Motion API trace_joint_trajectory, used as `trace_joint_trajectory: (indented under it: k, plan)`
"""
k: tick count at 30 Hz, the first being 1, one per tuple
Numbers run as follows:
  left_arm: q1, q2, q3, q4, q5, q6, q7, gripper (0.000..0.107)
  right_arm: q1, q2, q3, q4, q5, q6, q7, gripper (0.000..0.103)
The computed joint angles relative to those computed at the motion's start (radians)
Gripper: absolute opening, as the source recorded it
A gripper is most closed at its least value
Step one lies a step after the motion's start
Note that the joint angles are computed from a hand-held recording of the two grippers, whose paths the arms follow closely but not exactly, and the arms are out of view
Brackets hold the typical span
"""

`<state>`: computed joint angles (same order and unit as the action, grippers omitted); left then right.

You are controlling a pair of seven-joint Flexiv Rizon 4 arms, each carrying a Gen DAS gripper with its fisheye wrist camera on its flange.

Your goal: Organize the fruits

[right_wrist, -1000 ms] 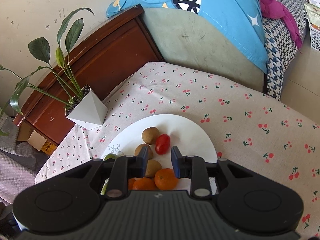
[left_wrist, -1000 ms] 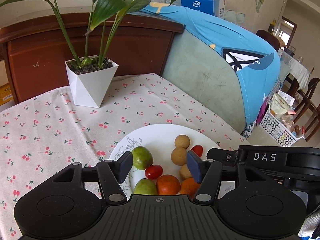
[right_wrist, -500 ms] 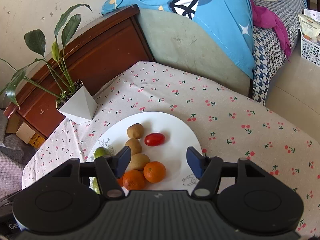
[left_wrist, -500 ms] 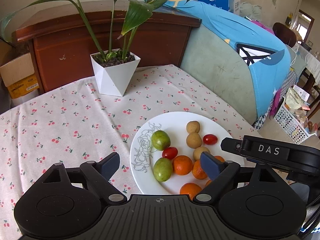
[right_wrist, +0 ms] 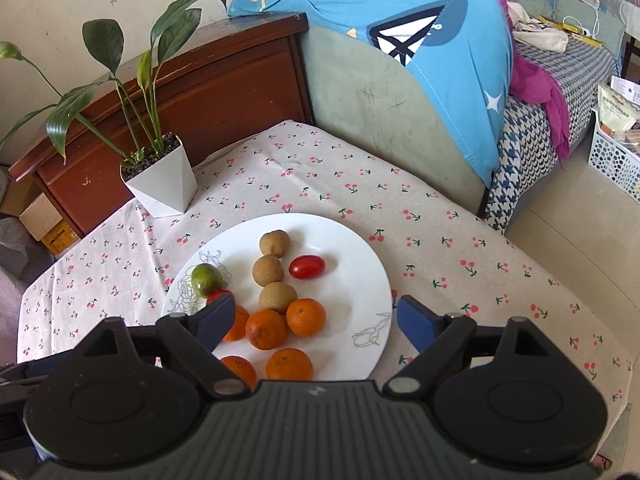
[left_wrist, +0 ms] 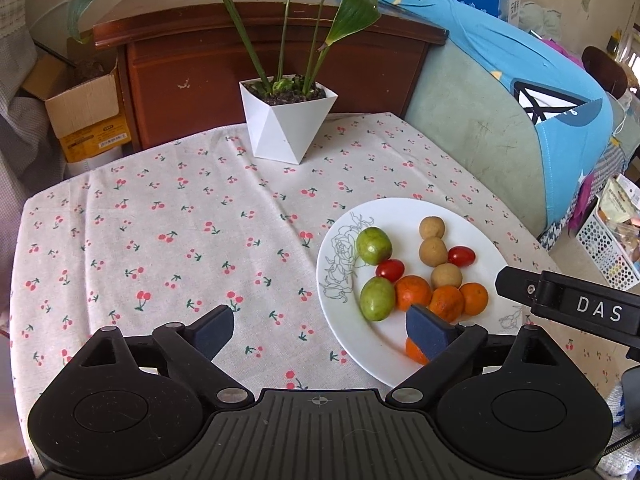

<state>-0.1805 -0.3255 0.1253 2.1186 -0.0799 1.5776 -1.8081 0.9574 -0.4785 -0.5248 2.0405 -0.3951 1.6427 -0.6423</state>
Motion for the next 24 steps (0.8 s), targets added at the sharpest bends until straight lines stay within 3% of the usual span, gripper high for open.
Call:
trace_joint_trajectory:
  k: [2, 8, 11, 16, 24]
  plan:
    - [-0.047, 0.001, 0.057, -0.01, 0.03, -0.019, -0.033, 0.096, 0.021, 0.014, -0.02, 0.021, -0.004, -0.009, 0.003, 0.091]
    - [-0.07, 0.013, 0.095, -0.016, 0.09, -0.058, -0.104, 0.097, 0.093, 0.039, -0.09, 0.075, -0.049, -0.037, 0.042, 0.094]
    - [-0.072, 0.016, 0.101, -0.026, 0.126, -0.082, -0.135, 0.097, 0.071, 0.043, -0.063, 0.075, -0.088, -0.058, 0.054, 0.094]
    - [-0.087, 0.015, 0.132, -0.058, 0.215, -0.131, -0.217, 0.097, 0.082, 0.032, -0.086, 0.072, -0.167, -0.07, 0.104, 0.094]
    - [-0.061, 0.016, 0.119, -0.096, 0.316, -0.198, -0.321, 0.097, 0.008, 0.027, -0.008, 0.041, -0.244, -0.106, 0.166, 0.094]
